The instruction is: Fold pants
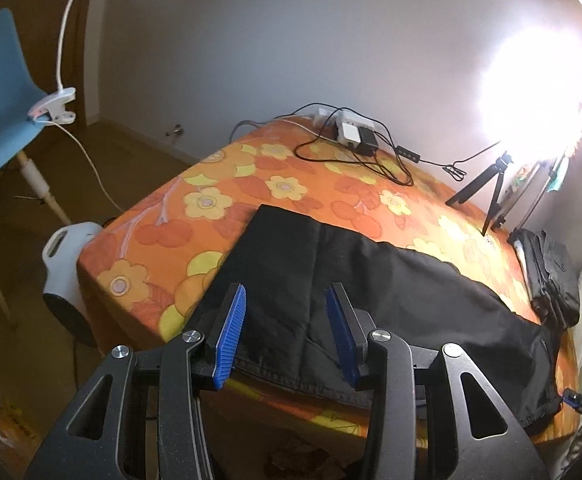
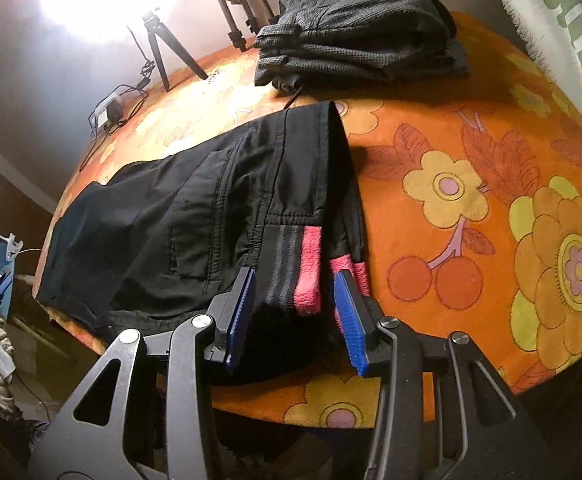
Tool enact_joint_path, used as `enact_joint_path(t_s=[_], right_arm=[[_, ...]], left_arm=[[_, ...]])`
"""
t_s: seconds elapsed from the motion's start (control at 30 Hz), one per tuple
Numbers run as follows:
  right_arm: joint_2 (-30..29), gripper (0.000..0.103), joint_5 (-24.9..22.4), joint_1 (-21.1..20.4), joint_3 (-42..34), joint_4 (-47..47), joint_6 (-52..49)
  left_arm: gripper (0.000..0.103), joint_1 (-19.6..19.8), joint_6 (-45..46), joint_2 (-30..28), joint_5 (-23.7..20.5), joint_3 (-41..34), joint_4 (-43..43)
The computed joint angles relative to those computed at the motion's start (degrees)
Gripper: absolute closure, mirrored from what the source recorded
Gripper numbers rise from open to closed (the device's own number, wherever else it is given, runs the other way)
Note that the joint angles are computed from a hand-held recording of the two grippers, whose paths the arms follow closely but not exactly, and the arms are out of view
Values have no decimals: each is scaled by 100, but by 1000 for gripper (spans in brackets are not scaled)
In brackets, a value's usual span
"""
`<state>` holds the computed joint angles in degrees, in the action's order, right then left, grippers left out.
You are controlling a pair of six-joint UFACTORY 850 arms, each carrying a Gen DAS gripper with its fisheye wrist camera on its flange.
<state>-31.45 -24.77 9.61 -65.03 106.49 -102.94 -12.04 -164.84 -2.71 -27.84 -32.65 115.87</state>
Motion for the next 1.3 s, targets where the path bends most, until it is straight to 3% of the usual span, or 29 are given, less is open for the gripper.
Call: enact_joint_path(t_s=[0.47, 0.8, 0.9, 0.97, 1.07, 1.3], right_arm=[[-165, 55, -16, 80, -125, -305, 382], [-262, 55, -294, -36, -203, -554, 863], [-289, 59, -423, -61, -225, -630, 973], [-281, 74, -399, -60, -213, -581, 924], [-237, 87, -450, -78, -141, -260, 686], [200, 93, -505, -18, 276, 975, -769]], left_arm=[[62, -130, -478, -1031, 1043, -857, 1194], [62, -183, 40, -1609, 1612, -1336, 905], [62, -201, 419, -1666, 1622, -1395, 532], [62, -209, 557, -1665, 1611, -1401, 398], [62, -212, 556, -1673, 1592, -1401, 389], [62, -171, 276, -1675, 1611, -1396, 654]])
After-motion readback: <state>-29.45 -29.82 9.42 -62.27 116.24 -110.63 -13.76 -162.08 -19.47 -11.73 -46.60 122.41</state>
